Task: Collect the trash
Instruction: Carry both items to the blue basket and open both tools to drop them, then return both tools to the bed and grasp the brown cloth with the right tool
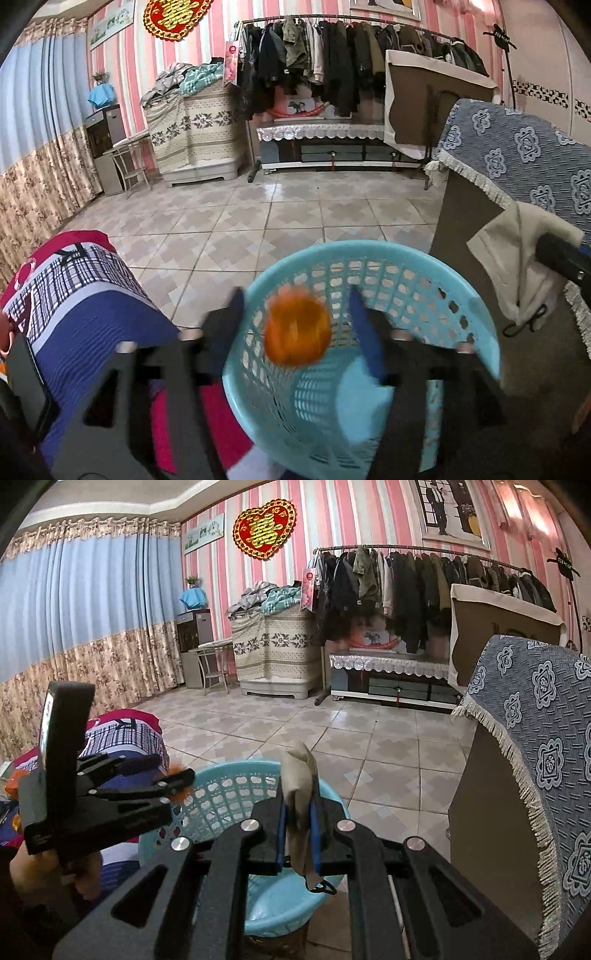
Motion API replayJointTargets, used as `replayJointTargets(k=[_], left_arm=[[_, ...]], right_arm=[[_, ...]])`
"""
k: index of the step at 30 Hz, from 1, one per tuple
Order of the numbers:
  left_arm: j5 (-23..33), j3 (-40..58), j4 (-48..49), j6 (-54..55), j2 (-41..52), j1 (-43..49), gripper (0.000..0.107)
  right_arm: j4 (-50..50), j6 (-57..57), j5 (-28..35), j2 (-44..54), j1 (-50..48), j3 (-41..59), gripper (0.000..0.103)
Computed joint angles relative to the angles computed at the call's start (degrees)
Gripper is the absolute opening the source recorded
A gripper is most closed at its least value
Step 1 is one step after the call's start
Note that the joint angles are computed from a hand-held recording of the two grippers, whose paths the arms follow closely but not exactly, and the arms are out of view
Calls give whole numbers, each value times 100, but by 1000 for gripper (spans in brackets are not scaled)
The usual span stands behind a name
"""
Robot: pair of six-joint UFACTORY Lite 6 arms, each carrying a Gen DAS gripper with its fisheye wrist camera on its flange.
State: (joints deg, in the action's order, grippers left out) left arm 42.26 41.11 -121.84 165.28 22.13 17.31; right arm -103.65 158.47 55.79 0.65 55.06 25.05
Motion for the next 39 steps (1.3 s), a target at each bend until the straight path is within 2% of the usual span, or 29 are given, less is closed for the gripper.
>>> replayJointTargets(k=[3, 8, 14, 20, 29, 30, 32, 34, 36, 38, 39], left_arm=[[-23, 88, -153, 32, 43, 27, 79], [-31, 410, 220, -498, 93, 581, 89], [32, 945, 1016, -1434, 112, 1476, 91], [121, 1095, 930, -1061, -26, 2147, 92], [366, 2266, 2355, -2455, 380, 3352, 93], [414, 2505, 2547, -2676, 496, 3524, 94], [495, 2845, 2758, -2874, 678, 3814, 94], [575, 3250, 2935, -2991, 911, 4140, 95], [602, 3614, 2984, -2930, 1145, 4456, 95], [584, 4048, 2976, -2868, 1453, 4767, 96], [558, 4314, 3025, -2941, 1642, 4898, 97]], right_arm=[[-160, 170, -23, 198, -102, 90, 11], [-468, 394, -87, 545, -251, 312, 11], [-806, 349, -236, 1104, -442, 928, 11], [-1122, 377, -484, 1859, -687, 1723, 11], [-1029, 177, -895, 2562, -900, 2510, 14], [-979, 132, -915, 2586, -915, 2553, 17], [-967, 84, -963, 2629, -963, 2637, 49], [-883, 1, -893, 2670, -945, 2706, 59], [-545, -304, -875, 2766, -883, 2889, 61], [-208, -511, -678, 2858, -682, 3053, 82], [-83, -592, -558, 2883, -567, 3125, 85]])
